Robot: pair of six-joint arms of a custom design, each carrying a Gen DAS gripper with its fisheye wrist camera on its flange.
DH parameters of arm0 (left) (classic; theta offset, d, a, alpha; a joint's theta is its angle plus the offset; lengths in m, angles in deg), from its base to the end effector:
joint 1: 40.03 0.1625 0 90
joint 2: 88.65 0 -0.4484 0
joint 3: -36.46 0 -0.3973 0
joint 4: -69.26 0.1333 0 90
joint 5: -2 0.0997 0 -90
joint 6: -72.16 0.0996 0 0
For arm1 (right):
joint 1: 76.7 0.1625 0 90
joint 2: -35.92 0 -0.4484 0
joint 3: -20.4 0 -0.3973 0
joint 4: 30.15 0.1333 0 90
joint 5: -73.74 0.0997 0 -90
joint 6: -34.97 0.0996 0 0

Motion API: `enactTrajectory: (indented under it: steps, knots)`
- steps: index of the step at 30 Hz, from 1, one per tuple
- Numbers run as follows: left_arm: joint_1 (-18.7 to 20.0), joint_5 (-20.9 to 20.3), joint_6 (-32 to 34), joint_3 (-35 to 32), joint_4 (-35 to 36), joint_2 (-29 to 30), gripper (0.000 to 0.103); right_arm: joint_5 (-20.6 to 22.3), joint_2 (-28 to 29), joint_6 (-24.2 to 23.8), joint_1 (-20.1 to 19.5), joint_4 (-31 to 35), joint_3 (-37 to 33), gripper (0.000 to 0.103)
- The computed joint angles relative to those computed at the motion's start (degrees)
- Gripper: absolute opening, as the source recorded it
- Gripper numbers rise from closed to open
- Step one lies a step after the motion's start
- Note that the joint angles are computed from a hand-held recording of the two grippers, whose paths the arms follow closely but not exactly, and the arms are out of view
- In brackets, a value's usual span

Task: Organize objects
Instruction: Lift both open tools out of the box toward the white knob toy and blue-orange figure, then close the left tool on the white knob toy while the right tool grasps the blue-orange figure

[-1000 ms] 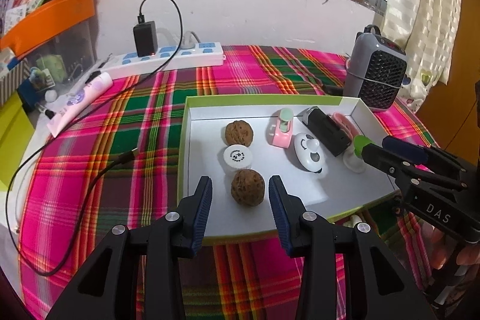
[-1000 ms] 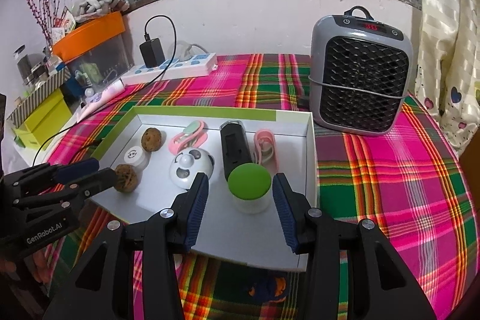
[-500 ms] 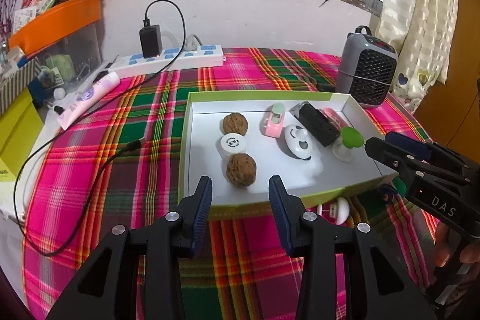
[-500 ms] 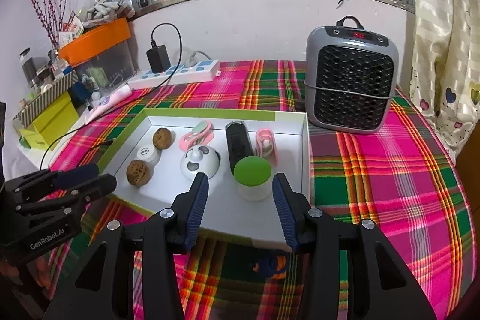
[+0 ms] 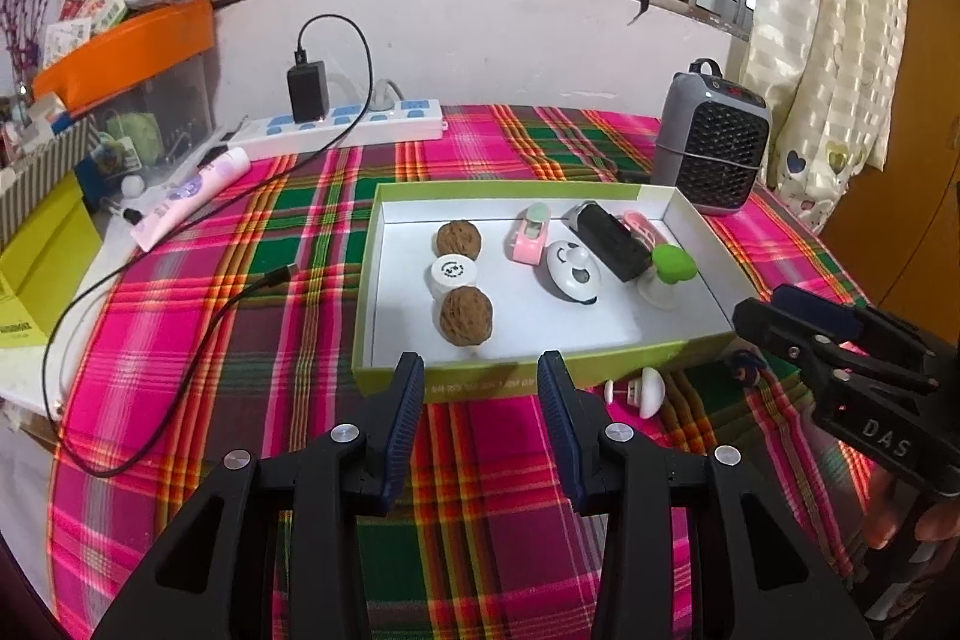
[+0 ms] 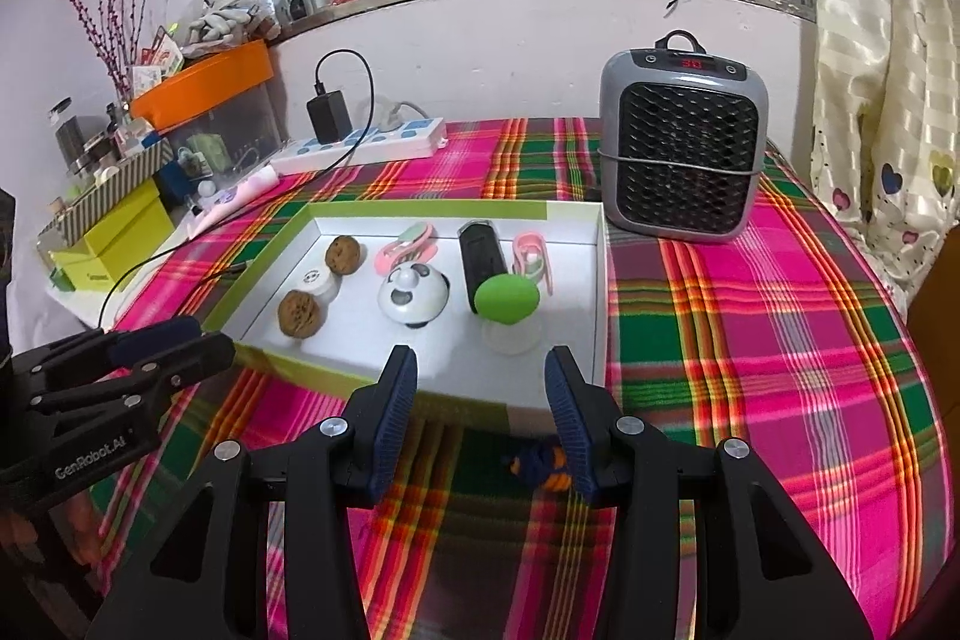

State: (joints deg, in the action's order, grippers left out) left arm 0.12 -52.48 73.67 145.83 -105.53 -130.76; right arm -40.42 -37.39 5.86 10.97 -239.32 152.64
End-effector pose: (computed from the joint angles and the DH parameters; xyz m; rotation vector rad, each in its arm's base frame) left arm -0.3397 -0.5367 0.0495 1.0146 2.4073 -0.7092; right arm 0.0737 -0.4656 0.2932 0.2479 -2.2407 1.1196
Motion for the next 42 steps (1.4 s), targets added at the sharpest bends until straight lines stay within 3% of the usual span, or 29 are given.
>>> enactTrajectory:
  steps: [20,28,42]
  knots:
    - [-0.89,-5.47,-2.59,2.97,1.54,-0.80,0.038,-2.52,-4.23,1.09,-2.61,-0.68,5.24,0.046]
    - [-0.78,-7.37,-2.51,1.69,3.48,0.64,0.038,-0.53,-6.11,2.99,-4.61,5.19,5.19,0.046]
    - [0.07,-7.74,-3.03,0.12,5.50,1.74,0.038,-3.41,-2.53,1.82,-3.47,9.32,0.84,0.046]
